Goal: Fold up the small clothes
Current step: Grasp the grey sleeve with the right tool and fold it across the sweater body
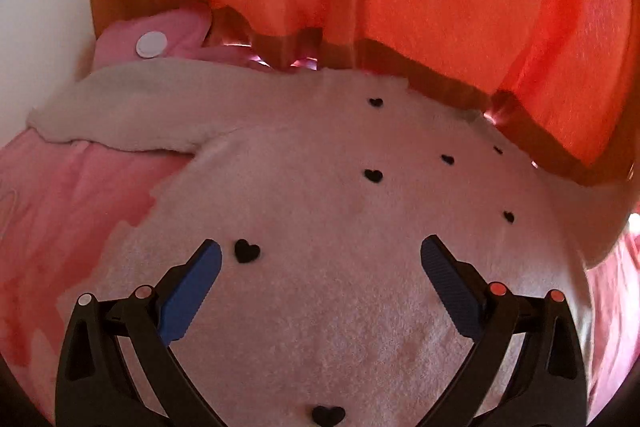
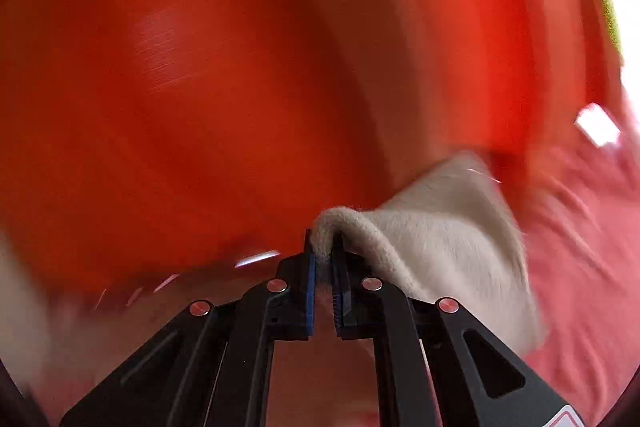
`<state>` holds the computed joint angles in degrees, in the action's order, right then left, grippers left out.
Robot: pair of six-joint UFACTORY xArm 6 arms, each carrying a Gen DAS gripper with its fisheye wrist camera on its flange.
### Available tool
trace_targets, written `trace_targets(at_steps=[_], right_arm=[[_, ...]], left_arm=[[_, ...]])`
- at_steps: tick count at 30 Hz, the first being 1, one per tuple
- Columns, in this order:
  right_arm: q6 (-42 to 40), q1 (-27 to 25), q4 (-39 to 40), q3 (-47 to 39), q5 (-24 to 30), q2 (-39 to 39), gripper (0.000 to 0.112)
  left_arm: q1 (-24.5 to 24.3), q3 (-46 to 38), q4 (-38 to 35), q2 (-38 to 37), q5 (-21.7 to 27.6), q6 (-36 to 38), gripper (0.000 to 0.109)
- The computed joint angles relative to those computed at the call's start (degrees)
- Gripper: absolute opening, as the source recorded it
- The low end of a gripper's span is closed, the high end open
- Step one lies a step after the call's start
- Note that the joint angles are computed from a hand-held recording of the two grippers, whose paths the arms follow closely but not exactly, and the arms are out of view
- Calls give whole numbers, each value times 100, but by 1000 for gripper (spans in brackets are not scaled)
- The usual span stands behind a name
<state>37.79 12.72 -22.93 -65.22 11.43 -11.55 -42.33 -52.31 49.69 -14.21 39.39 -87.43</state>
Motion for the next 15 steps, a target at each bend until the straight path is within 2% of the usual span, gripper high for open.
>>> trace_targets(at_steps=[3, 5, 6, 7, 10, 12, 15], right_arm=[[-1214, 1200, 1089, -655, 464, 993, 14], [-1644, 1604, 1576, -1129, 1080, 1704, 17], [-1537, 1740, 1555, -1307, 1450, 2007, 17], [-1354, 1794, 1456, -1289, 1580, 2074, 17], [-984, 1688, 1405, -700, 1295, 1694, 20], [-482, 1458, 1280, -196, 1073, 1211, 40], [-115, 1048, 1597, 348, 878, 657, 46]], left_arm=[[213, 184, -232, -112, -382, 74, 98], [372, 262, -473, -98, -526, 259, 98], [437, 282, -579, -78, -553, 336, 98], [527, 311, -688, -64, -603, 399, 98], [789, 452, -920, -142, -841, 366, 98], [951, 560, -1022, -213, -1090, 266, 98], [1022, 545, -1228, -143, -1234, 317, 98]])
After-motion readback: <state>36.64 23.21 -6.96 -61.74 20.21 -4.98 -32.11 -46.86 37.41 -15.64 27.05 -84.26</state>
